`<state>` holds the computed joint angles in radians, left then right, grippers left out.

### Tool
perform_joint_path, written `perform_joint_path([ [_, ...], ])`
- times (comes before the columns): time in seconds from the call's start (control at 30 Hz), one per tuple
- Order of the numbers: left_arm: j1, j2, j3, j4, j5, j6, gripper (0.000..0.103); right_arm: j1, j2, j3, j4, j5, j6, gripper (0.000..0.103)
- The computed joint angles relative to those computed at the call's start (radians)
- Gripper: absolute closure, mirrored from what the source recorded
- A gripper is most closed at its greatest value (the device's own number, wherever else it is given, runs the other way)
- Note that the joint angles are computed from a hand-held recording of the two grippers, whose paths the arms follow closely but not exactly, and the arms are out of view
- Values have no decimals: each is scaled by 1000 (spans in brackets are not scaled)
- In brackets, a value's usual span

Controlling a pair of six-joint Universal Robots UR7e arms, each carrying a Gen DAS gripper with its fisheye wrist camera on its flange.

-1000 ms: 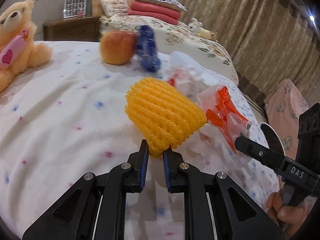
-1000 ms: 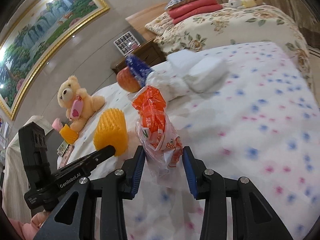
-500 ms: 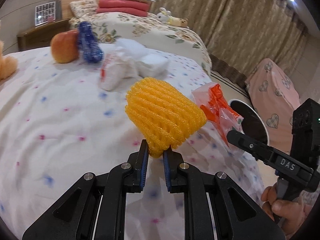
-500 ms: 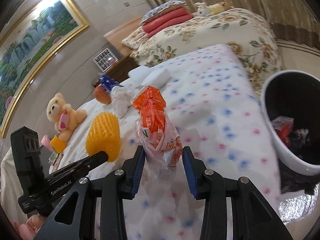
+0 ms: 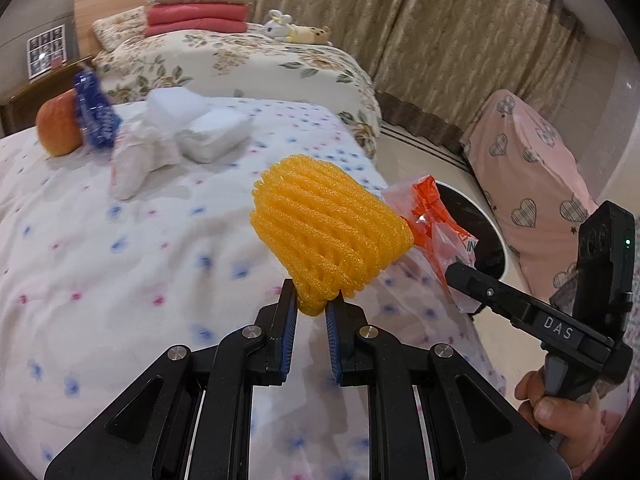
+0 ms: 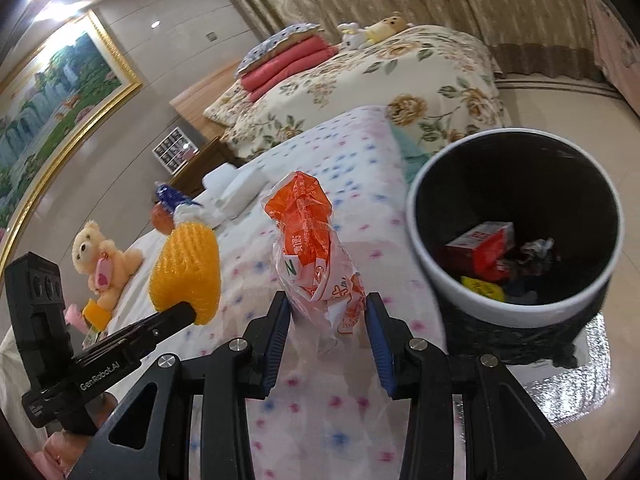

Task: Collect trash
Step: 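Carry the foam net and bag over the white bin and open both tools to release them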

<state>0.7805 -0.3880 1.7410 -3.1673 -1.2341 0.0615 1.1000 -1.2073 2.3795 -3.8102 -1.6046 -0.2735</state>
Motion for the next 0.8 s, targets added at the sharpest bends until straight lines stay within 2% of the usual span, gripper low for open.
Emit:
perform_joint_path([
  [0.43,-49,46,-48,49,-27,18,90,-94,-77,57,-33,51,29,64],
  [0.8,-67,84,-98,87,-41,27,90,-136,-112,75,-42,70,44,64],
])
